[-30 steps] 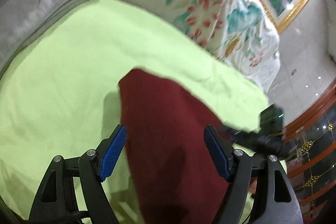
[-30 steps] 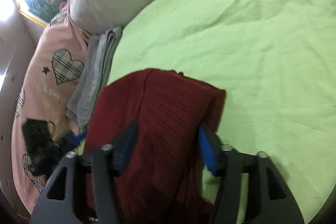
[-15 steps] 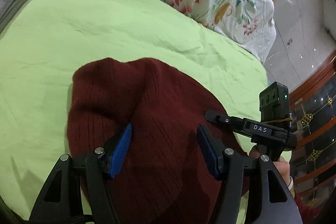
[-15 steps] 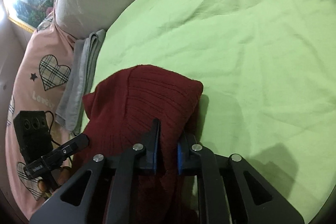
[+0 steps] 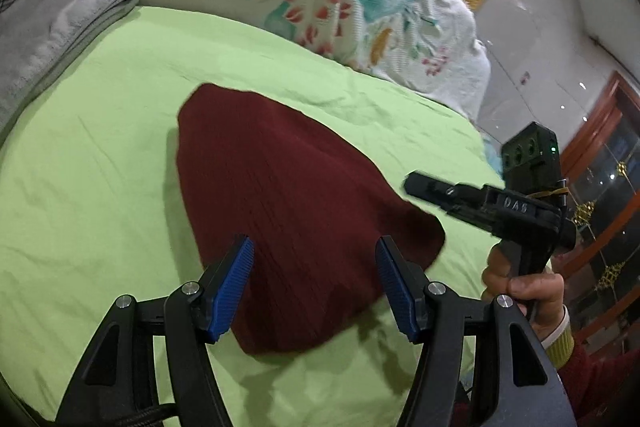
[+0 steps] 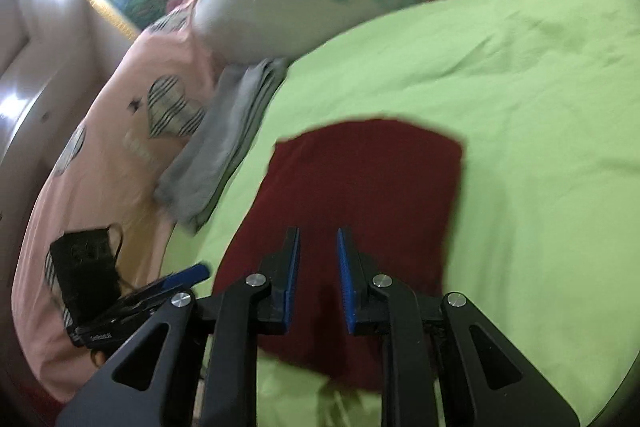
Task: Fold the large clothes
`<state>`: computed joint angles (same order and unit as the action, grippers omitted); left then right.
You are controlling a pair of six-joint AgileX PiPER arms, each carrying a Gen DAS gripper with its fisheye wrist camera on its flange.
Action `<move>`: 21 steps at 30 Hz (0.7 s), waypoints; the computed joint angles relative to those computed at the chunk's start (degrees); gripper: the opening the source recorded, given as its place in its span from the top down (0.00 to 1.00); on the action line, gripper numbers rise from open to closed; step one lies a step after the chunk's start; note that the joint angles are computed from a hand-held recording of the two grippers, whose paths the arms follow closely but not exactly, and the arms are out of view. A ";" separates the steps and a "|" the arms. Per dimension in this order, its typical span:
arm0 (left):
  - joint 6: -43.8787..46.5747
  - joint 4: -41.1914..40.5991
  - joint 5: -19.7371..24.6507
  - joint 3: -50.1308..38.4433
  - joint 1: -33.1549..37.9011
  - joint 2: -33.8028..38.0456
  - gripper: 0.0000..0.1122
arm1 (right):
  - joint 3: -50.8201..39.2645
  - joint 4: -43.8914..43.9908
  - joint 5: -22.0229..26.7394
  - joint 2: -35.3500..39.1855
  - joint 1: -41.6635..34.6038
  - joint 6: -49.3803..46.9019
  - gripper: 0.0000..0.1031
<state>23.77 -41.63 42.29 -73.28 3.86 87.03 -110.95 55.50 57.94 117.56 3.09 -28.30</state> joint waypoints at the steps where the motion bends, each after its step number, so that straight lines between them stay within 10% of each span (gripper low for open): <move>1: -0.27 0.69 -0.51 0.80 -0.75 -0.56 0.44 | 1.35 -0.09 0.09 -0.49 0.48 -0.45 0.81; 7: -5.13 8.45 -3.84 4.26 -3.64 -4.12 0.44 | 6.08 1.50 -1.02 -1.46 0.26 -1.54 0.81; 14: 14.70 -9.57 8.76 -6.20 0.78 5.85 0.44 | 4.24 -1.09 -1.47 -1.18 1.69 -0.54 0.81; 21: 14.41 -6.62 9.88 -6.45 -0.90 11.67 0.67 | 5.51 -0.12 -1.89 4.46 -2.03 1.93 1.00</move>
<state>38.18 -48.25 52.18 -79.74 2.95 98.70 -105.44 55.38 56.05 122.03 1.07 -26.36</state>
